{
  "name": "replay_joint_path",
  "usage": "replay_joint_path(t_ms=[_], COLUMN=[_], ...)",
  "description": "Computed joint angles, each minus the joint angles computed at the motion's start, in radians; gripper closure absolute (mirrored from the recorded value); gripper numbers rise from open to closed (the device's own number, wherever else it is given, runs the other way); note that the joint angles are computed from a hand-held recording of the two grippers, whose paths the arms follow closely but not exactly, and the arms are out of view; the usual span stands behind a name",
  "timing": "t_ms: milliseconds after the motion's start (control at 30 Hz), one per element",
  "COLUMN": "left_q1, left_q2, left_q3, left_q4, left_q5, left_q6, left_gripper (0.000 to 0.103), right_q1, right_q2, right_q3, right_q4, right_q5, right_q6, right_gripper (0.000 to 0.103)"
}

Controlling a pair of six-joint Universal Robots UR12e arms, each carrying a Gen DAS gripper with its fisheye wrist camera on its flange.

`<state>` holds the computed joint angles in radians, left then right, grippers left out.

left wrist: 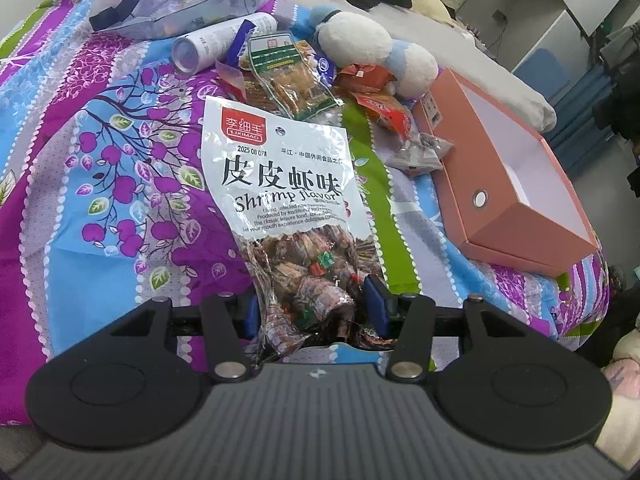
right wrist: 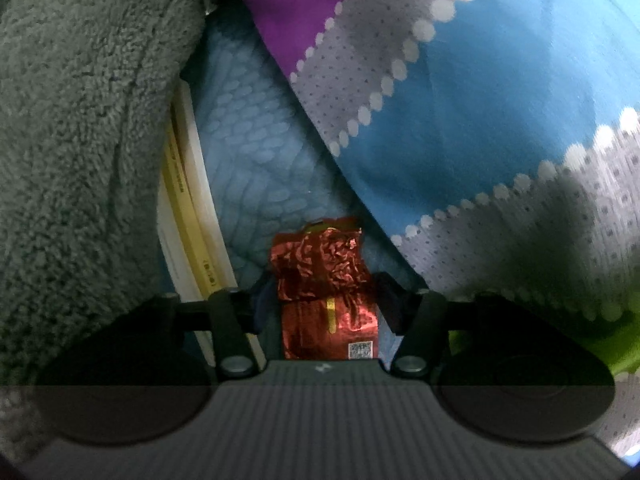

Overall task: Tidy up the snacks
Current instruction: 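Carry the shrimp bag with left tool toward the pink box while right tool holds the candy, then lower both snacks into the pink box and open both tools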

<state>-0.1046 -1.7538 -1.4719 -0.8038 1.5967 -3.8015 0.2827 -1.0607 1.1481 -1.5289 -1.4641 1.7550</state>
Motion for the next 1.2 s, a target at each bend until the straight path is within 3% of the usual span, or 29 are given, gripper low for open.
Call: replay_joint_path(t_ms=[367, 767, 933, 1200], left_q1=[-0.013, -0.029, -0.032, -0.039], left_q2=[-0.020, -0.043, -0.055, -0.091], left_q3=[0.034, 0.075, 0.087, 0.146], left_q4=[-0.011, -0.019, -0.008, -0.022], left_q5=[-0.001, -0.014, -0.023, -0.036], left_q6=[0.033, 0.074, 0.089, 0.145], left_gripper=[0.048, 0.048, 0.048, 0.047], right_q1=[-0.037, -0.109, -0.137, -0.184], right_q2=[-0.010, -0.046, -0.065, -0.113], right_q3=[-0.047, -0.104, -0.099, -0.049], right_q4=[0.033, 0.055, -0.002, -0.211], right_q5=[0.081, 0.313, 0.402, 0.494], right_q6=[0.038, 0.161, 0.266, 0.483], right_gripper=[0.047, 0.047, 0.047, 0.046])
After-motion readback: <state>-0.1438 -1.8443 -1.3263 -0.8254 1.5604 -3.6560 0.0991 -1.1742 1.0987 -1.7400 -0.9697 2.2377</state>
